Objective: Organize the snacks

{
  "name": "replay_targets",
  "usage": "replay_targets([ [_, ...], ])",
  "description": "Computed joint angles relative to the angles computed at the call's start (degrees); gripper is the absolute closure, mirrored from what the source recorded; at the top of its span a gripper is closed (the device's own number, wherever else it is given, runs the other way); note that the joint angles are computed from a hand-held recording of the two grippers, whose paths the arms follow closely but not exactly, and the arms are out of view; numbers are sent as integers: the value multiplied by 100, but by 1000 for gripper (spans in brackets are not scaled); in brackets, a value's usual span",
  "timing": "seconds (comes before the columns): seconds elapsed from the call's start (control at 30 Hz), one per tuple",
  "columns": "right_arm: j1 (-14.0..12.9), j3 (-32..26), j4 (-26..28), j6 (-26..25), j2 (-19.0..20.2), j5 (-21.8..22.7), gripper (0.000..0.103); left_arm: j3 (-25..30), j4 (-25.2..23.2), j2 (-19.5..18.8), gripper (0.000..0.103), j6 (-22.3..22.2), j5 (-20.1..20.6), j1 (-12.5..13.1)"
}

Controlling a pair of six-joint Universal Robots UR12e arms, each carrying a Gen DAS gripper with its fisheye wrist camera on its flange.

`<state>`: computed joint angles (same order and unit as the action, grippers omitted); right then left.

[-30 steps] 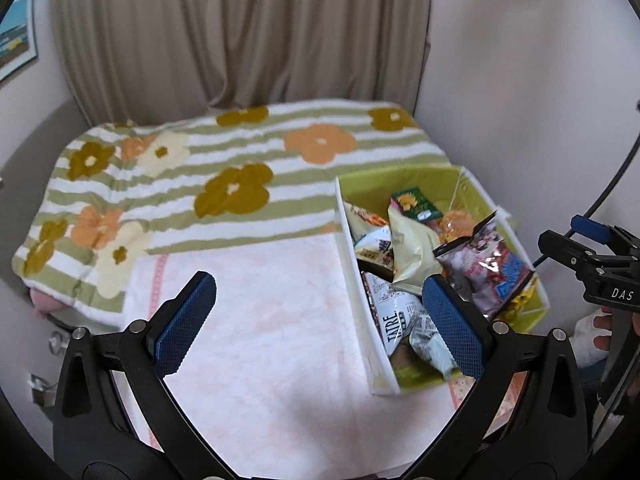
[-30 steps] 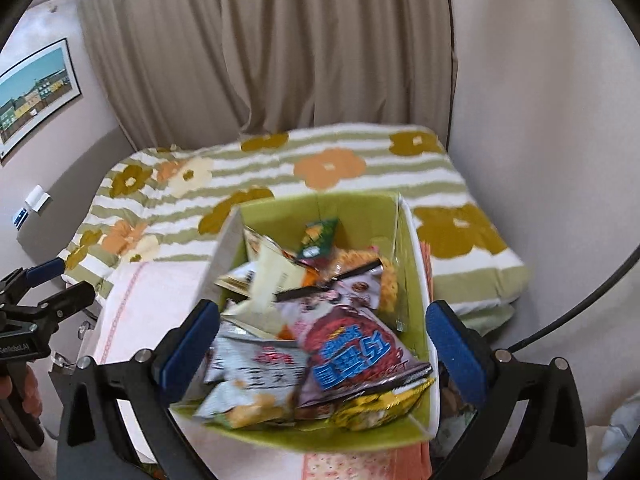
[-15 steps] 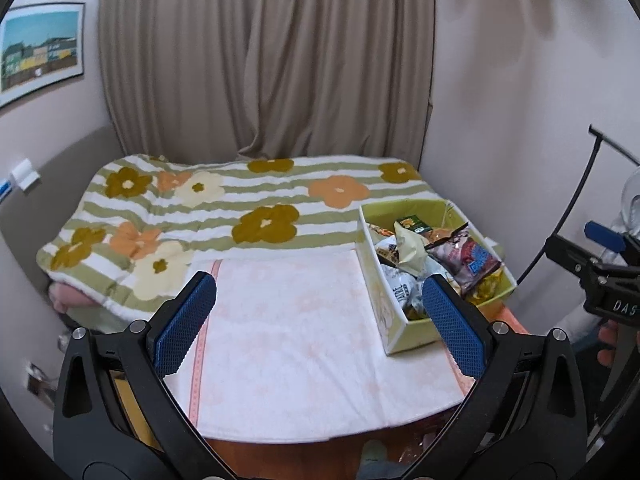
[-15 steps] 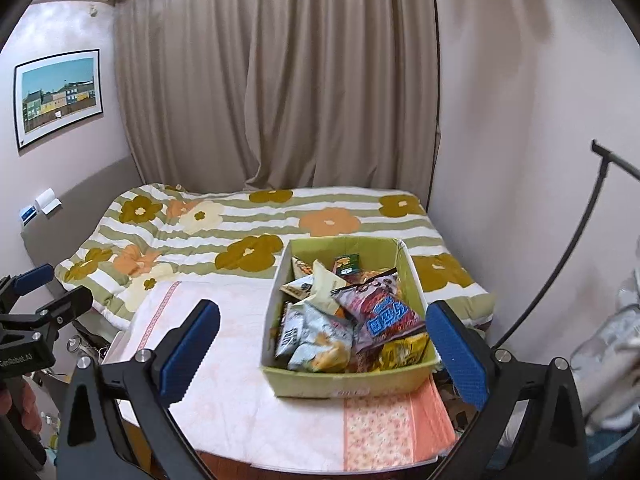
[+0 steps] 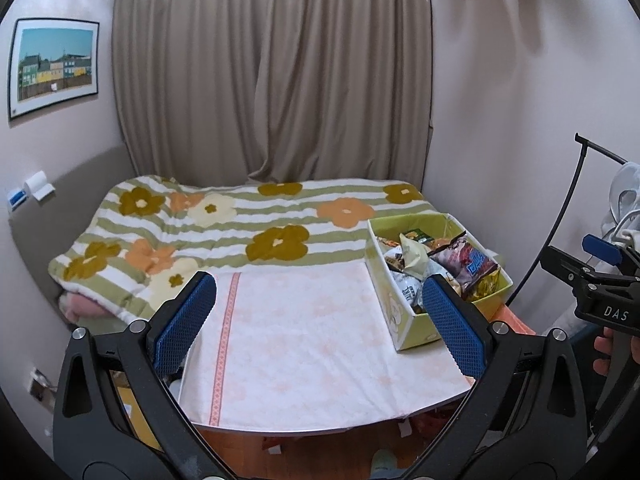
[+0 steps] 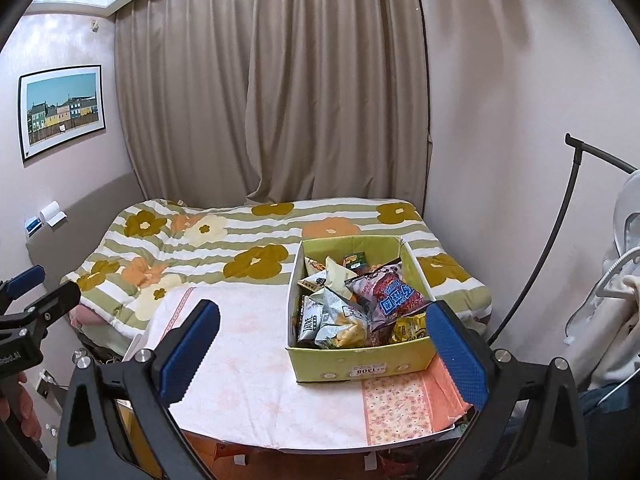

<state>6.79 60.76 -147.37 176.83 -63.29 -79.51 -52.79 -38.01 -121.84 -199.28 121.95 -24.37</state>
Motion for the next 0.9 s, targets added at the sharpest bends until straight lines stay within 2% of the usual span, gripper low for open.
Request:
replay_targets([
  [0.9,41,-96,-68,-58,89,-129,1,51,45,-83,1,-6,275,-16],
])
